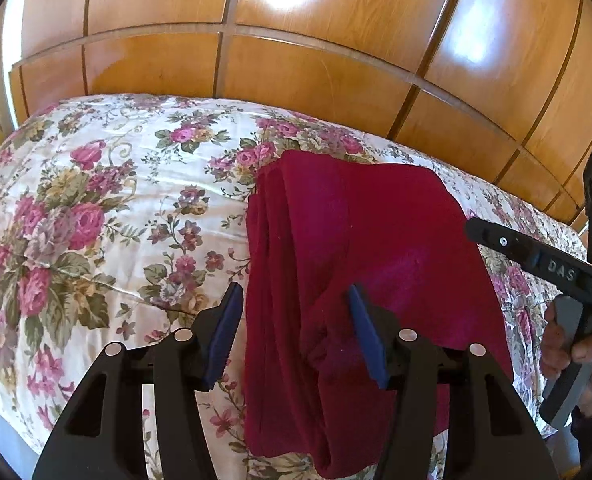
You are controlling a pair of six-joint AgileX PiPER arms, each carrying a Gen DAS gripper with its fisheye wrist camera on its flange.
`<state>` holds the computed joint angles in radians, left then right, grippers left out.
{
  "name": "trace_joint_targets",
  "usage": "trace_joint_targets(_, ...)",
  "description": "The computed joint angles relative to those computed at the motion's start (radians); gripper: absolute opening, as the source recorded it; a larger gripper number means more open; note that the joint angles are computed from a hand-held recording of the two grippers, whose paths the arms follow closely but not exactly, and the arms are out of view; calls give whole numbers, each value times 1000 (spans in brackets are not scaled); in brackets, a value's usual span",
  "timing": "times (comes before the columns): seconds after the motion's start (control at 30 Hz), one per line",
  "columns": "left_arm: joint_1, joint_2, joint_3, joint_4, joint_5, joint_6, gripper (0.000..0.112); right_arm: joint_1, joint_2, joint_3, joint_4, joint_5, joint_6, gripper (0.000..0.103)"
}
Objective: Fold small clothes
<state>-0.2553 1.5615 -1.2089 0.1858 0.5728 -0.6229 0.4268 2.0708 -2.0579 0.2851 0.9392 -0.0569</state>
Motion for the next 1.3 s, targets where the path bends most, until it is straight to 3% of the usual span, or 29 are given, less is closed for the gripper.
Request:
trace_joint_targets(0.03, 8, 2, 4, -27, -7, 24, 52, 0, 7, -10, -4, 3, 7, 75)
trace_joint_targets(0.13, 44, 13, 17, -193, -43, 173, 28, 3, 31, -41, -7, 15, 28, 75)
trace_joint_targets(0.17, 47, 12, 27, -224, -63, 201, 15, 5, 39, -51, -12, 19, 35, 75)
trace_joint_targets(0.3, 9, -43, 97, -76, -147, 53, 11, 17, 40, -54, -3, -1, 53, 75)
trace_joint_targets(0.4, -7, -73, 135, 65, -164, -106, 11, 39, 66, -90, 1, 10, 53, 75)
trace_joint_targets(0.47, -2, -83, 159, 105, -171, -174, 11, 76, 93, -103, -56, -6, 63, 81)
trace_joint_targets(0.53, 3, -51, 155, 105, -156, -176, 11, 108, 145, -145, -125, 13, 90, 85)
trace_joint_targets(0.6, -7, -22, 145, 142, -140, -205, 14, 138, 152, -98, -198, -51, 110, 89)
trace_joint_targets(0.7, -26, -10, 119, 198, -100, -251, 16, 130, 142, -82, -183, -61, 97, 89)
trace_joint_targets(0.73, -24, -12, 113, 181, -93, -232, 19, 122, 133, -65, -162, -69, 83, 89)
trace_joint_targets(0.8, -23, -17, 101, 189, -60, -244, 39, 106, 112, -34, -126, -83, 55, 89)
trace_joint_targets(0.83, -15, -23, 102, 178, -58, -236, 42, 99, 98, -18, -111, -85, 42, 90)
trace_joint_targets(1.0, 64, -58, 120, -99, -92, 8, 56, 19, 3, 126, 67, -112, -22, 93)
trace_joint_targets(1.1, 93, -53, 115, -255, -100, 136, 56, -36, -20, 195, 197, -105, -76, 94)
trace_joint_targets(1.3, 55, 7, 29, -199, -42, 148, 61, -112, -4, 239, 451, -25, -206, 94)
